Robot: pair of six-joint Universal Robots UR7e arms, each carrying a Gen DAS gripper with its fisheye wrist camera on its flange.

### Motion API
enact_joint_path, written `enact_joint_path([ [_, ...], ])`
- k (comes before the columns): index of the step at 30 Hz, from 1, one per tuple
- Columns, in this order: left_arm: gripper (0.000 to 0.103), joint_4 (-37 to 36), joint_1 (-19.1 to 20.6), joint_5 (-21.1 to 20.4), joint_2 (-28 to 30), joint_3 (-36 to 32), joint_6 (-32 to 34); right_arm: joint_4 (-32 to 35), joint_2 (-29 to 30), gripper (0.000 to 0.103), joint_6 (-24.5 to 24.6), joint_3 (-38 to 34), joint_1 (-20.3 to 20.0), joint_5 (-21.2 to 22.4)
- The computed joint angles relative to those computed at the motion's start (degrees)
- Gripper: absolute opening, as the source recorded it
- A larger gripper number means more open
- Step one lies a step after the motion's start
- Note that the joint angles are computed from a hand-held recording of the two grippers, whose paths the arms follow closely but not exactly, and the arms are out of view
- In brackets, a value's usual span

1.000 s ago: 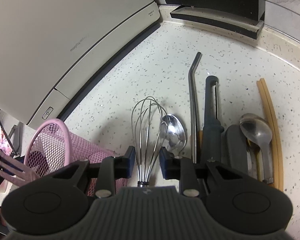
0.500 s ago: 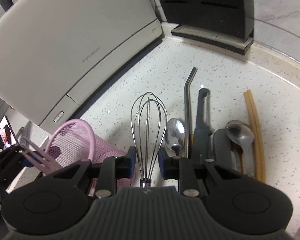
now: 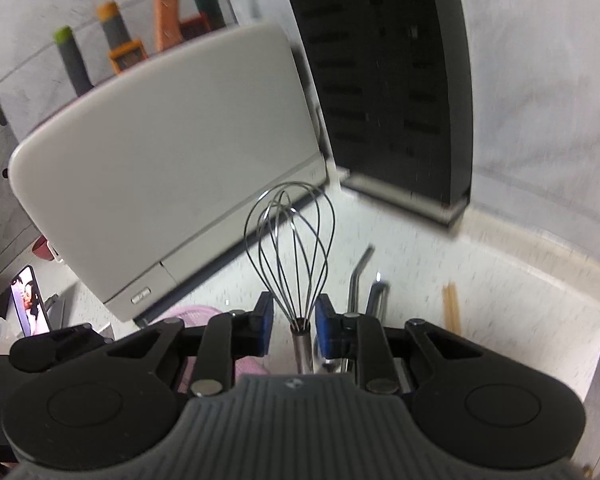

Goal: Organize utensils
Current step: 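Lift the whisk with the right tool and lower it into the pink cup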

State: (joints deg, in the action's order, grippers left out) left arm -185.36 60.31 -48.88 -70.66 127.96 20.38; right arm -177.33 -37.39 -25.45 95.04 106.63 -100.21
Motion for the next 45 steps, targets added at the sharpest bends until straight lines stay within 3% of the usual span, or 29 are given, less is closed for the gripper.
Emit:
enact_joint_path([
  [6, 0.084, 0.5, 0.0, -0.2, 0.3, -0.5, -0.1, -2.9, -1.1, 0.02, -1.8, 1.2, -0.1, 2.6],
  [13, 0.083, 1.1, -0.2, -0.7, 0.9, -0.9, 0.1, -9.6, -3.2, 0.02, -2.1, 3.4, -0.9, 9.0],
  [21, 0.083, 1.3, -0.6, -0.7, 1.8, -1.3, -0.3, -9.0, -3.6, 0.02, -2.0, 3.8, -1.2, 13.7],
  [26, 0.083, 1.3, -0.8, -0.5, 2.1, -1.6, -0.5, -7.3, -3.1, 0.02, -3.3, 3.8, -0.9, 13.6],
  [39, 0.083, 0.6, -0.8, -0.6, 2.2, -1.3, -0.6, -5.3, -0.3, 0.02, -8.6, 3.3, 0.2, 7.4],
  [42, 0.087, -0.8, -0.9, -0.1, 2.7, -1.2, 0.0, -5.1, 0.7, 0.021, -10.0, 2.8, 0.8, 4.1],
  [45, 0.09, -1.9, -0.9, -0.2, 3.1, -1.2, 0.5, -3.1, 0.6, 0.021, -8.9, 2.3, 0.4, 4.9],
])
